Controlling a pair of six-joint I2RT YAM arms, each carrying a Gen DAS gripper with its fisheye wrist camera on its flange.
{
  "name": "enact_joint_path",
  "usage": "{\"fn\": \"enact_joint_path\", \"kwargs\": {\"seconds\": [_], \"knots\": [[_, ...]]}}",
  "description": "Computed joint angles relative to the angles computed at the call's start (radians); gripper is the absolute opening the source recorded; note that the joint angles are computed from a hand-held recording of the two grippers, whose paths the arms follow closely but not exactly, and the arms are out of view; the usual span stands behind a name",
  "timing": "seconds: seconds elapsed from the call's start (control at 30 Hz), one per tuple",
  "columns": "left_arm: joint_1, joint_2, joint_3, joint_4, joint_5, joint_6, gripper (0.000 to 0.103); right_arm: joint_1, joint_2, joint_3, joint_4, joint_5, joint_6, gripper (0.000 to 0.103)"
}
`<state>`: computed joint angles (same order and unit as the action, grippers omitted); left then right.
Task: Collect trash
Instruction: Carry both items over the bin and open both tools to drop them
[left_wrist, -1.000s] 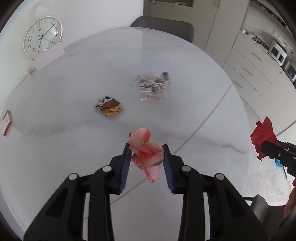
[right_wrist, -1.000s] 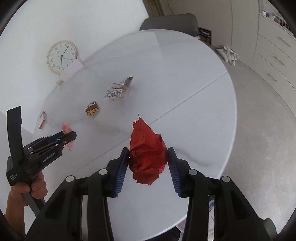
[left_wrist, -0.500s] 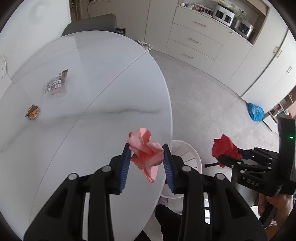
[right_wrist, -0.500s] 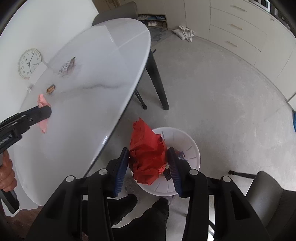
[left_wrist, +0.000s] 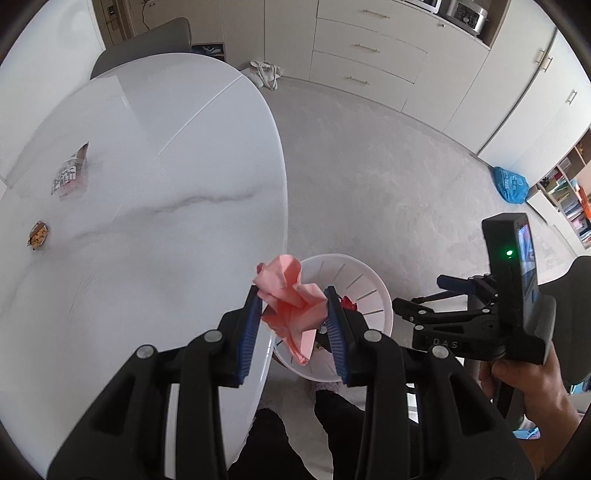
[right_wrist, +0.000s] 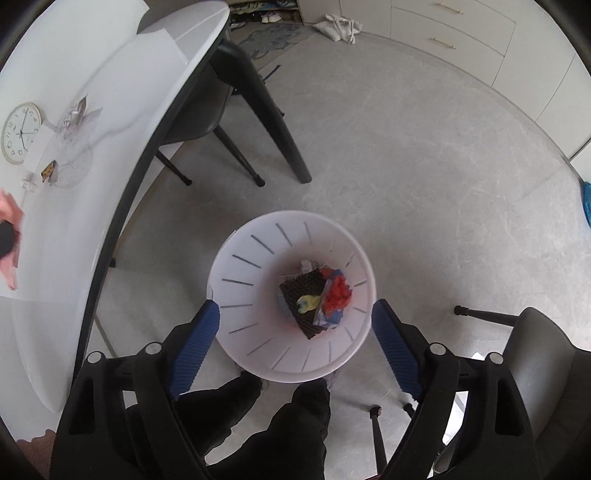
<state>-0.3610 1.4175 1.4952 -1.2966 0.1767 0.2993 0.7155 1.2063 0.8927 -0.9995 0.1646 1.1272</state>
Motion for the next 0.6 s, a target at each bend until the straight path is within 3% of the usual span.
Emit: {"fn": "enact_joint_path", "kwargs": {"seconds": [0.13, 0.3, 0.37, 0.43, 0.5, 0.6], "knots": [[-0.061, 0.012, -0.018, 0.016, -0.003, -0.050, 0.034, 0.026, -0.101, 0.059, -0.177, 0.091, 0.036, 0.093], [-0.120, 0.022, -0.046, 0.036, 0.017, -0.113, 0.036, 0.018, -0.192, 0.120, -0.308, 0.139, 0.040, 0.094], [-0.133, 0.035, -0.052, 0.032, 0.030, -0.114, 0.044, 0.014, -0.210, 0.141, -0.340, 0.151, 0.030, 0.095], [-0.162, 0.038, -0.066, 0.037, 0.012, -0.124, 0.068, -0.004, -0.232, 0.149, -0.350, 0.152, 0.008, 0.096], [-0.196, 0.025, -0.090, 0.052, -0.023, -0.142, 0.082, -0.026, -0.255, 0.146, -0.342, 0.138, -0.015, 0.096], [-0.228, 0.019, -0.097, 0.051, -0.040, -0.157, 0.089, -0.025, -0.266, 0.140, -0.336, 0.132, -0.016, 0.096]]}}
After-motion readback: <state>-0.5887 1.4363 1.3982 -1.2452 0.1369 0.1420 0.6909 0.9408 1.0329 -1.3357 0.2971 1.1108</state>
